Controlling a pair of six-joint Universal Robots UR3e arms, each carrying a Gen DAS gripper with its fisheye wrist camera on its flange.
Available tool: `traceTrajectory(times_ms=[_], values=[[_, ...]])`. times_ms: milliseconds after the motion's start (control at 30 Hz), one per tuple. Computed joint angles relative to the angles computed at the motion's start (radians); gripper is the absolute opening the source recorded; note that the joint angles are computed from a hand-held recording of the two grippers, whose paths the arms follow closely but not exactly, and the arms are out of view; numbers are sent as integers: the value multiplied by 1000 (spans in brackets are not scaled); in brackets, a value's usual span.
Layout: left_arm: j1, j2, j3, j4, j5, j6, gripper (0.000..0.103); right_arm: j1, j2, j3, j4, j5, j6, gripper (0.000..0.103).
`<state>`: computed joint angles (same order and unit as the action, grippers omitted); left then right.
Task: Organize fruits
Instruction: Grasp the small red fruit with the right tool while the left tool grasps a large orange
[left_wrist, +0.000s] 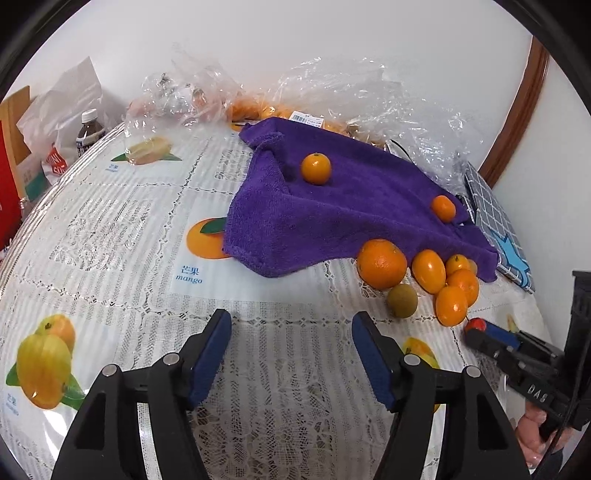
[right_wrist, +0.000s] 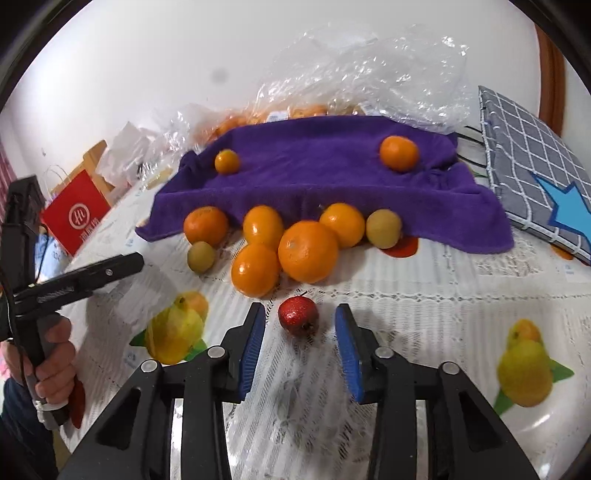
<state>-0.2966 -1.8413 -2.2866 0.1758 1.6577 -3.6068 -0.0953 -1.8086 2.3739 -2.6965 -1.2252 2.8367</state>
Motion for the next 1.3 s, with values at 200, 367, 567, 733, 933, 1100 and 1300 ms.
traceTrajectory(times_ms=[200, 367, 567, 733, 933, 1100, 1300], values=[[2, -1, -11, 21, -12, -7, 67, -58, -40, 23, 42, 73, -24, 23], [-17, -2, -1, 12, 3, -10, 65, -153, -149, 69, 85, 81, -77, 23], [-37, -58, 59, 60, -40, -54, 62, -253, -221, 87, 86, 23, -134, 23], [-71, -119, 219, -18, -34, -44, 62, -331, -208, 58, 201, 91, -184, 25], [-82, -190, 389, -169, -20, -73, 60, -380, -231, 56, 271, 145, -220, 24], [-89, -244, 448, -208, -19, -62, 53, -448, -263, 61, 360, 219, -260, 24], [-83, -264, 435, -149, -34, -57, 39, -428, -241, 56, 334, 212, -246, 24]])
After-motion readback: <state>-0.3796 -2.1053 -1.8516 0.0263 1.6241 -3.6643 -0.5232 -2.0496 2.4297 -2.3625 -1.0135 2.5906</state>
